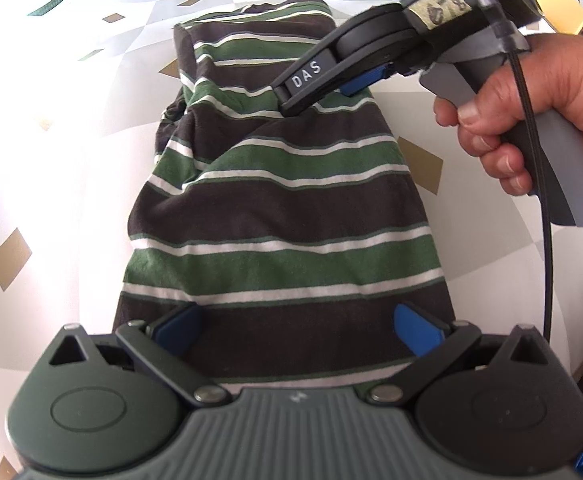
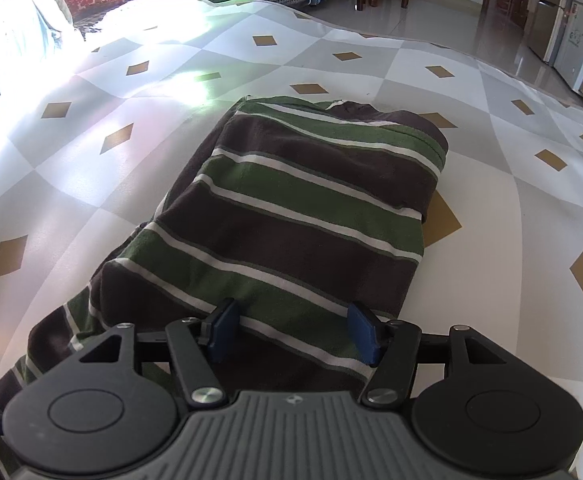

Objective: Fold clothes

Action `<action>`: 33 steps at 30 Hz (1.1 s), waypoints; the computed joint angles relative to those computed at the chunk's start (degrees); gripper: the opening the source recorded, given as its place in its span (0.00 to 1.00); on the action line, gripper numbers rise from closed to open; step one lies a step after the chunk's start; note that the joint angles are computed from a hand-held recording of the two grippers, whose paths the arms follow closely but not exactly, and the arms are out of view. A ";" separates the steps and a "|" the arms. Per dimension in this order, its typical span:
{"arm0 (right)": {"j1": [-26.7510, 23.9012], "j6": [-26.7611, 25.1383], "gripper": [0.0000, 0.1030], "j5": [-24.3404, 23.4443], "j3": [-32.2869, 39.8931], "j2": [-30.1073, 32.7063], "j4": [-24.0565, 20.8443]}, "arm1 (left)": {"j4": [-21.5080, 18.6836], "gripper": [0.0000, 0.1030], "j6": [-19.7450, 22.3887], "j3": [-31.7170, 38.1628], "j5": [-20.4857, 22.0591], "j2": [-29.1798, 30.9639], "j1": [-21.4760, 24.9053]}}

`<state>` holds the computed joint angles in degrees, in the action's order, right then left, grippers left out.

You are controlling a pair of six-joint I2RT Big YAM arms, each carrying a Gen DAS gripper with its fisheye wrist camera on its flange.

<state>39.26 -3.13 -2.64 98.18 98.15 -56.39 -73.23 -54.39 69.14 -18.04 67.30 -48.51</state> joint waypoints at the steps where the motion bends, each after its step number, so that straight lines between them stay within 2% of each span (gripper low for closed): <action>1: -0.20 0.60 0.56 0.60 0.10 0.03 -0.09 | 0.61 1.00 -0.14 -0.18 0.12 -0.37 0.49; 6: -1.56 6.05 0.60 5.26 0.99 0.29 -1.60 | 1.95 1.00 -3.52 -0.87 0.88 -2.39 2.22; 13: -3.56 12.53 0.61 9.71 1.01 -0.50 -4.39 | 0.13 1.00 -5.53 -0.94 -2.29 -3.63 0.69; 19: -5.13 16.75 0.60 10.33 1.36 -1.68 -8.46 | -1.08 1.00 -7.47 -1.06 -4.14 -5.05 -1.17; 20: -5.42 16.29 0.60 9.75 1.73 -1.81 -9.14 | -1.27 1.00 -7.52 -0.95 -4.35 -5.26 -1.28; 23: -6.01 8.71 0.60 6.66 0.35 -3.71 -7.88 | -1.53 1.00 -8.28 -1.26 -5.53 -6.89 -1.40; 26: -6.50 3.28 0.60 2.01 -2.11 -5.99 -7.38 | -2.20 1.00 -9.23 -0.84 -5.87 -7.35 -1.25; 27: -6.70 2.50 0.60 0.25 -2.66 -6.46 -7.93 | -2.34 1.00 -9.64 -0.53 -6.05 -7.06 -1.57; 30: -7.03 0.56 0.60 -3.77 -4.19 -7.65 -9.23 | 0.54 1.00 -8.21 -0.17 -4.23 -5.26 -2.36; 33: -6.77 -2.28 0.60 -5.54 -6.14 -9.24 -8.66 | 1.30 1.00 -6.92 0.74 -3.57 -3.60 -4.27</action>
